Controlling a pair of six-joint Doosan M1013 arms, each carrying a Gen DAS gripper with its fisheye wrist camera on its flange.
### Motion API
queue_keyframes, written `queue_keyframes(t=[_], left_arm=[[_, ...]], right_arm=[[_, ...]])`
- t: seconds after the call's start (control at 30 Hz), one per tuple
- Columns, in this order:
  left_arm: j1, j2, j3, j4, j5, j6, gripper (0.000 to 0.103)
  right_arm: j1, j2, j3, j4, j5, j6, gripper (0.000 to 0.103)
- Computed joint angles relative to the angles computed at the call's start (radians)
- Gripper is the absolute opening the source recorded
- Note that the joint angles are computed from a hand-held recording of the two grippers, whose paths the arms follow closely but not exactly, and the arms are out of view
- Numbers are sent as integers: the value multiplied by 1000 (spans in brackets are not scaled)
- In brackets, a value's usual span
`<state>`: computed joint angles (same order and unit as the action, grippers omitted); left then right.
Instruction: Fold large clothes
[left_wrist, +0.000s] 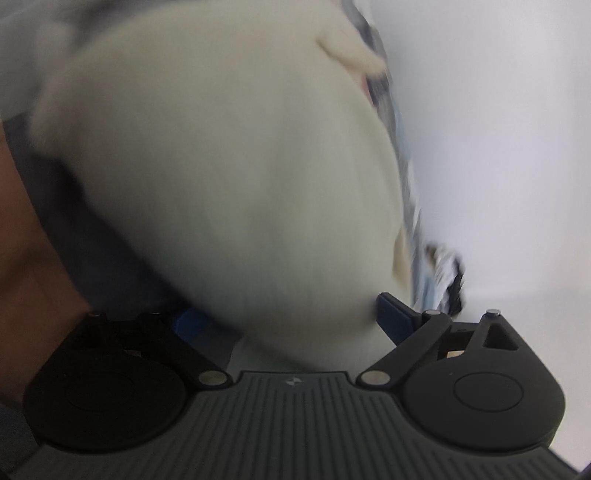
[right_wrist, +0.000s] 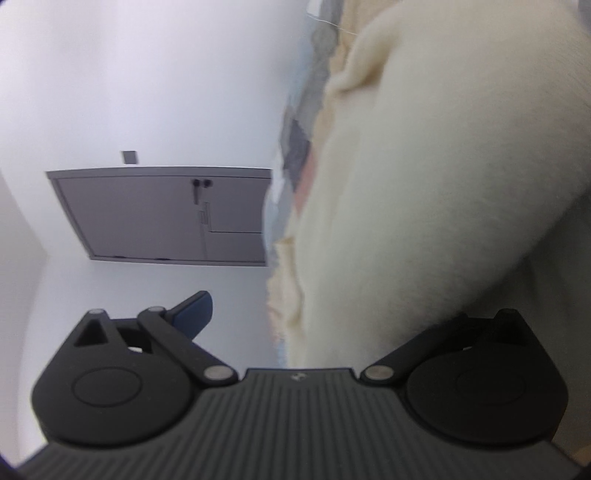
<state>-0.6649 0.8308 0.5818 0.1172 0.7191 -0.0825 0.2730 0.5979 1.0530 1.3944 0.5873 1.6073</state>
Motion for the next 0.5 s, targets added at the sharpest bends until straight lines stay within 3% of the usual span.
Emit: queue_keyframes(t=[0.1,0.2,0.37,0.5], left_arm=[[-3,-3,9,136,14,-160,95],[-1,-6,30,180,-7,-265,95],[-7,33,-53,215,90,-256,88],[-10,57,-103,227,147,-249,74]], right_arm=[[4,2,-17,-122,-6,127,103],[9,0,-31,-278,9,282,103],[12,-16,-16,-529,2,553,103],[20,-27,-8,-739,-14,765,99]])
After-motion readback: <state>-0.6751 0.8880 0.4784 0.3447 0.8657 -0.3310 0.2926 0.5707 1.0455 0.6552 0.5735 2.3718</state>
